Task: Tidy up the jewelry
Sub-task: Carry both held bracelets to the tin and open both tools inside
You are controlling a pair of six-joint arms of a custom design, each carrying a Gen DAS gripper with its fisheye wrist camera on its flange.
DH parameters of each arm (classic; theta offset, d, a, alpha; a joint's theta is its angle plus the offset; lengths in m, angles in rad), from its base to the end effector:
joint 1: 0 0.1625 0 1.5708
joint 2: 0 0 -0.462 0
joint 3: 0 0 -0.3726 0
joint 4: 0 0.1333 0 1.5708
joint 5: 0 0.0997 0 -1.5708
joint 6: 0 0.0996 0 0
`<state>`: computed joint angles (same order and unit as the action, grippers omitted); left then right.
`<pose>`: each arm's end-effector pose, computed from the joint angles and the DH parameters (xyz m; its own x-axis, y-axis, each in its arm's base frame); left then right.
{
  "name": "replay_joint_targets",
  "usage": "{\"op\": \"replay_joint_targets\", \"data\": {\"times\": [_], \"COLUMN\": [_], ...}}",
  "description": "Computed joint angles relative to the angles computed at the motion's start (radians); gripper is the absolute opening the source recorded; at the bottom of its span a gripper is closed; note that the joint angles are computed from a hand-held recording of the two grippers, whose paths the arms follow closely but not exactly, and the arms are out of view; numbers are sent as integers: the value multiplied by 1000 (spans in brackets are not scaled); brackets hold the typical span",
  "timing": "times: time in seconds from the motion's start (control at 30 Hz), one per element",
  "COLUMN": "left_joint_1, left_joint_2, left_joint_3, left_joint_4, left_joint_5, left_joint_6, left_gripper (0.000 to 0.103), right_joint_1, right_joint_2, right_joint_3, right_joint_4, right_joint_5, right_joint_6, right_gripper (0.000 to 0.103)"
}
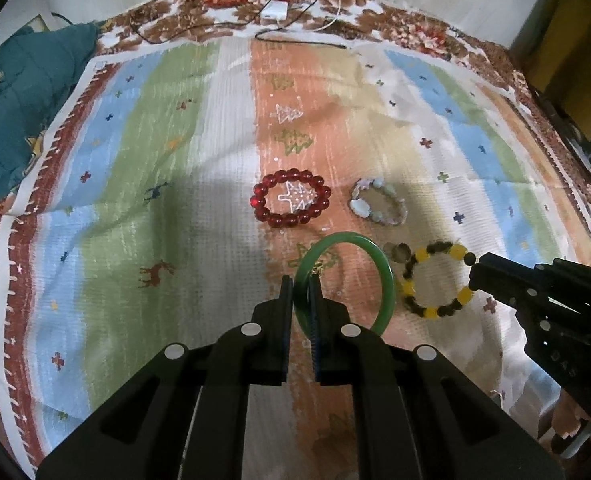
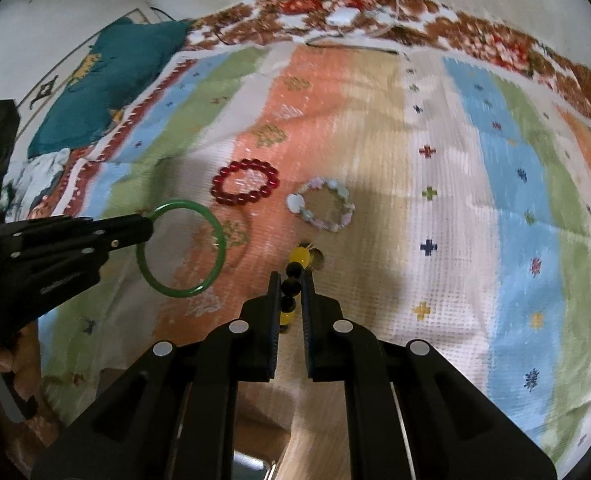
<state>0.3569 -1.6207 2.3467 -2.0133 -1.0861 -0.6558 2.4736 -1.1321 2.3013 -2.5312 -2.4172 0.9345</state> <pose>-0.2433 -0.2825 0.2641 -0.6968 0.4886 -0.5251 0.5989 0.7992 -0.0511 0.3706 -0.2176 0.1526 -0.7892 0.1211 0.6021 -0.2242 0.8558 -0.4661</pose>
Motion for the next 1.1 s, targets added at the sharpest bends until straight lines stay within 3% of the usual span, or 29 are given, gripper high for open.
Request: {"op": "replay_joint_targets", "data": {"times": [0.17, 0.83, 1.1], "left_joint_1": [-62, -228, -329], "left_joint_2": [-29, -230, -299], "left_joint_3": [1, -3, 6], "left_joint_4": [55, 214, 302], "left_joint_5": [33, 7, -11], "left_joint_6": [-20, -176, -258], "left_gripper": [7, 7, 7], "right_joint_1": [37, 197, 260], "right_joint_2": [0, -14, -7], "right_joint_3": [-19, -77, -96], "right_joint_4": [22, 113, 159], "right_joint_5": [-7, -73, -80], "right_joint_6": [7, 96, 134], "right_gripper": [11, 11, 11]}}
